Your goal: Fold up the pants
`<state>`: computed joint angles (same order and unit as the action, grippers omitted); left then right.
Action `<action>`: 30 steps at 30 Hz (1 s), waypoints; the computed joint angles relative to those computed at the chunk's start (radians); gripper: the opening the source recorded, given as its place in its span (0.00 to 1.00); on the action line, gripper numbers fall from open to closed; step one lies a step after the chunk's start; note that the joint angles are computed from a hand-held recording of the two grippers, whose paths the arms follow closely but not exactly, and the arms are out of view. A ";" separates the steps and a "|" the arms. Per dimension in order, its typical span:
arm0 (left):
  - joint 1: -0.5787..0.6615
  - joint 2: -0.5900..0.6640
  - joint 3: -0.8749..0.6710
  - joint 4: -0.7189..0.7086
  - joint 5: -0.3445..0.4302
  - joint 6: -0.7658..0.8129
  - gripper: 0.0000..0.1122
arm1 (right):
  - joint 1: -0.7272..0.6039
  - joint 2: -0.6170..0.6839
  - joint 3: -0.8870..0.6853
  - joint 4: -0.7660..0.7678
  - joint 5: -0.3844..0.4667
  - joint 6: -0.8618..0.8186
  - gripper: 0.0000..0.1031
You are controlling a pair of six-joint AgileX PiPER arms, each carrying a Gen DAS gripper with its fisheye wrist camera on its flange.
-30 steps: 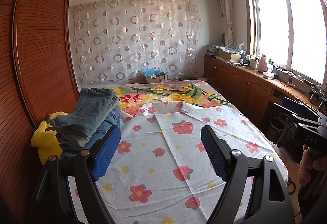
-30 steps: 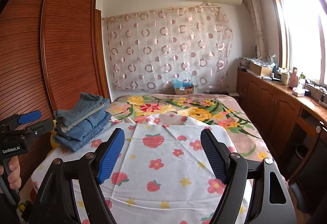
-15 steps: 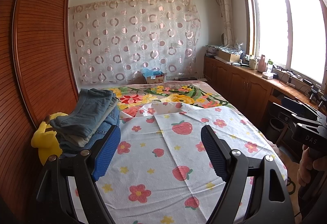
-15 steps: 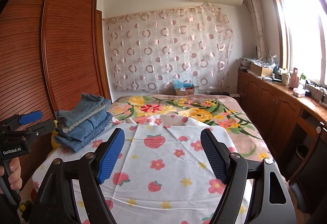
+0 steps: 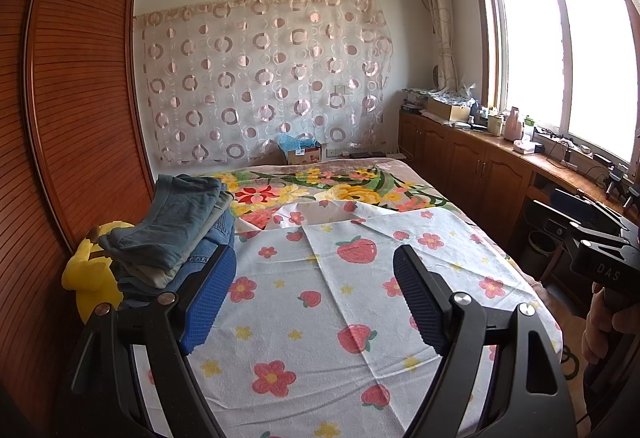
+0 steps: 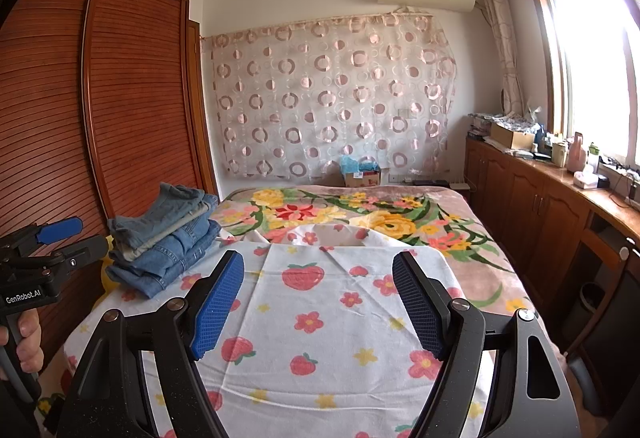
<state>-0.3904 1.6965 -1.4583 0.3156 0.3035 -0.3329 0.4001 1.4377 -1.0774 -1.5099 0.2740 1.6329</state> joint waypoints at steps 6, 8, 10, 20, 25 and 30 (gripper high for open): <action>0.000 0.004 -0.004 0.001 0.000 -0.001 0.73 | 0.000 -0.001 0.000 -0.002 0.001 0.001 0.76; 0.000 0.004 -0.003 0.002 -0.001 -0.001 0.73 | 0.000 -0.002 0.000 -0.001 0.002 0.000 0.76; 0.000 0.000 0.001 0.003 -0.002 -0.002 0.73 | 0.000 -0.002 0.001 -0.002 0.001 0.001 0.76; -0.001 -0.001 0.002 0.006 -0.002 -0.006 0.73 | 0.002 0.004 -0.004 -0.011 0.004 0.009 0.76; -0.001 -0.004 0.006 0.003 -0.004 -0.003 0.73 | 0.006 0.003 -0.004 -0.004 0.007 0.004 0.76; -0.001 -0.007 0.006 0.002 0.000 -0.001 0.73 | 0.007 0.004 -0.004 -0.008 0.008 0.009 0.76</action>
<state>-0.3916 1.6891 -1.4525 0.3174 0.3030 -0.3335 0.4066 1.4417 -1.0814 -1.5183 0.2816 1.6420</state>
